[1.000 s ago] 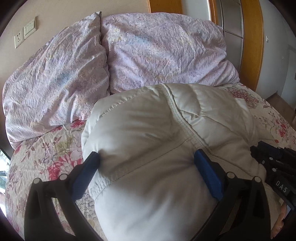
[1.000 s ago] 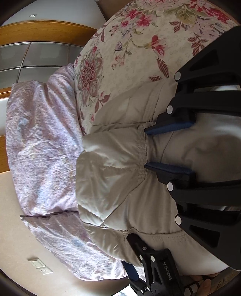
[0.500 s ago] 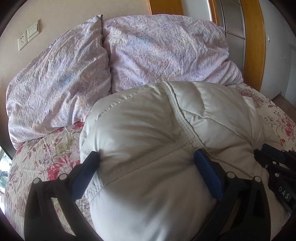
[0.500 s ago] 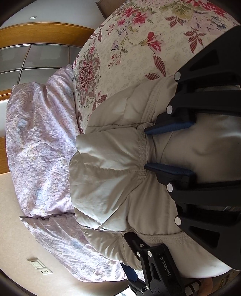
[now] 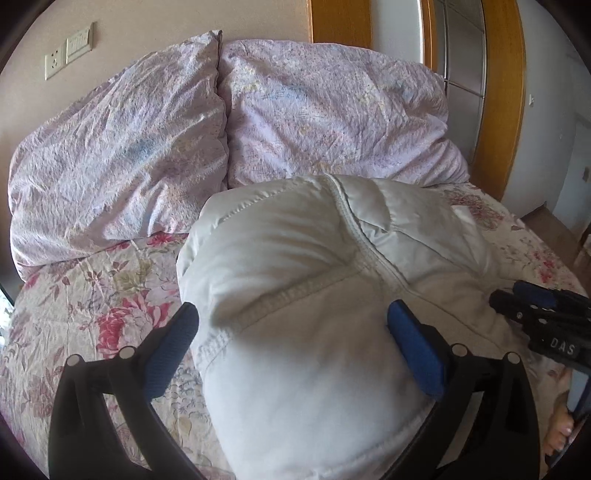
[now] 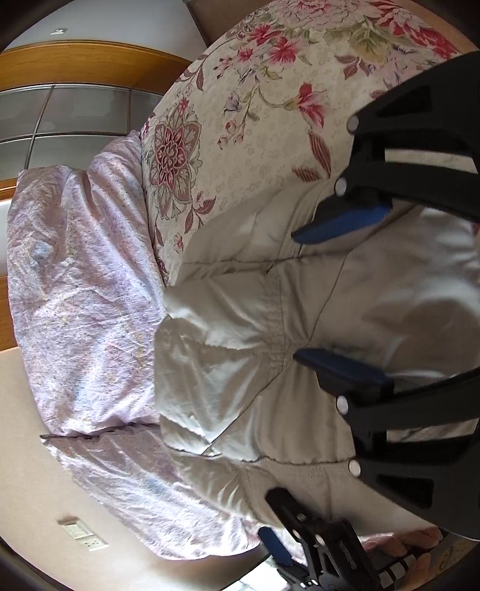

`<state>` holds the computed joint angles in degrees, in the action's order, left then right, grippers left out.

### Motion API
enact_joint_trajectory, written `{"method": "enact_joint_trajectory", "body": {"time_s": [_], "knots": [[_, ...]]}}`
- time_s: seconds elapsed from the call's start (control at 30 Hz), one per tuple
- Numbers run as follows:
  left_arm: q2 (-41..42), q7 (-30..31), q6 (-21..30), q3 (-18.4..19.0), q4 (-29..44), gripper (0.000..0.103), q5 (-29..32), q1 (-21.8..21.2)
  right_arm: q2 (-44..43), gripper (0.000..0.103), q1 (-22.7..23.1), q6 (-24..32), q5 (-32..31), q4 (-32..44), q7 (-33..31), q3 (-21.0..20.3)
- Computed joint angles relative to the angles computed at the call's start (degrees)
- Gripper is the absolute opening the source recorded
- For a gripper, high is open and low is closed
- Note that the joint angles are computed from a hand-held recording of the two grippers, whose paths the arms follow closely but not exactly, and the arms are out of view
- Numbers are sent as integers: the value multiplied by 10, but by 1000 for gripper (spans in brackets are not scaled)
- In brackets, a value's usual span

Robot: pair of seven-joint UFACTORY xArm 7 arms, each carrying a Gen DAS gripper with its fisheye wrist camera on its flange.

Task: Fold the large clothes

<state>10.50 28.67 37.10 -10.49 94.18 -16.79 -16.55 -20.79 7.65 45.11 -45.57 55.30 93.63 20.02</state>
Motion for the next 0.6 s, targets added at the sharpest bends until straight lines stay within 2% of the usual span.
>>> {"method": "enact_joint_trajectory", "body": {"time_s": [0.07, 0.13, 0.23, 0.33, 0.47, 0.6], "knots": [[-14, 46, 29, -4, 1, 101, -51, 22, -33, 86, 6, -33, 19, -27, -3, -17], [-20, 84, 63, 0, 8, 101, -90, 38, -52, 100, 2, -35, 47, -35, -18, -21], [-17, 108, 105, 11, 22, 101, -139, 58, -77, 102, -2, -44, 97, -48, -56, -37], [-4, 85, 126, 22, 40, 101, -130, 64, -92, 102, 10, -102, 177, -76, -101, -84], [22, 67, 179, 20, 76, 101, -129, 73, -84, 102, 60, -195, 316, -112, -192, -170], [45, 57, 228, 15, 111, 101, -138, 81, -59, 102, 119, -248, 444, -122, -286, -241]]}}
